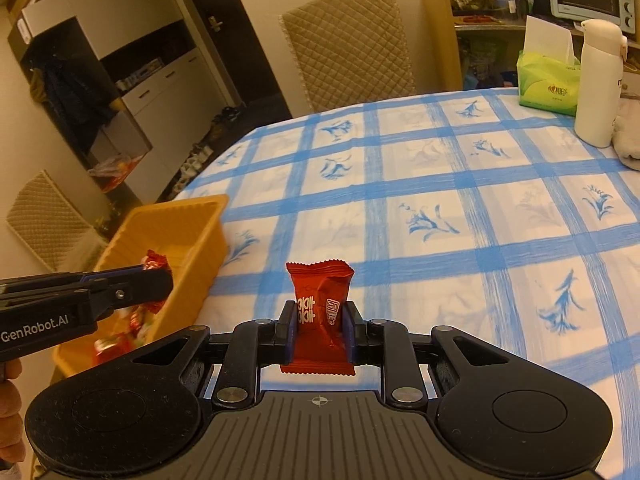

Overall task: Organize snacks
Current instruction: 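Carry both held red candies over the orange tray and lower them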

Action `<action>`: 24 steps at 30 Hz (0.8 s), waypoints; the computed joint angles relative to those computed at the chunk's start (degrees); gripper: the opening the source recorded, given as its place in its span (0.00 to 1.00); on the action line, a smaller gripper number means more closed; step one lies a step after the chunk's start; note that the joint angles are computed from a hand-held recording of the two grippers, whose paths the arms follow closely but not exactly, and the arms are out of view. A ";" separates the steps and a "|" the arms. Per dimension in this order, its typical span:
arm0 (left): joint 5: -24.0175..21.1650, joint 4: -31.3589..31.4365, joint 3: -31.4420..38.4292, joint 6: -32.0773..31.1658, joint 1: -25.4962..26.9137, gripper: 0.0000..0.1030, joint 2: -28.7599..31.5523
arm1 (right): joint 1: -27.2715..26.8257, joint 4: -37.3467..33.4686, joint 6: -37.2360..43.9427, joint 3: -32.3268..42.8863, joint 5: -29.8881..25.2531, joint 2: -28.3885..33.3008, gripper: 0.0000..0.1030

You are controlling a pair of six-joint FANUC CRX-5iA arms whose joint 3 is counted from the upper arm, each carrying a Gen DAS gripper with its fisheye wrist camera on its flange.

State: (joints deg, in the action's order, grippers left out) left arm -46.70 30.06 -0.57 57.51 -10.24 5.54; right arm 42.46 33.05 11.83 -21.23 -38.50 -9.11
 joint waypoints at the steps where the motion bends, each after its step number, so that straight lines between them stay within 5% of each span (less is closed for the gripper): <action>1: -0.23 0.37 -0.71 -0.39 0.35 0.13 -0.74 | 0.56 -0.18 0.03 -0.01 -0.23 -0.42 0.23; 11: -3.60 1.60 -5.07 -2.77 6.42 0.13 -6.56 | 5.32 -5.33 1.73 3.24 0.95 -0.51 0.23; 24: -4.63 2.23 -2.79 -7.24 15.24 0.13 -4.91 | 7.22 -8.74 4.87 16.22 2.22 10.84 0.23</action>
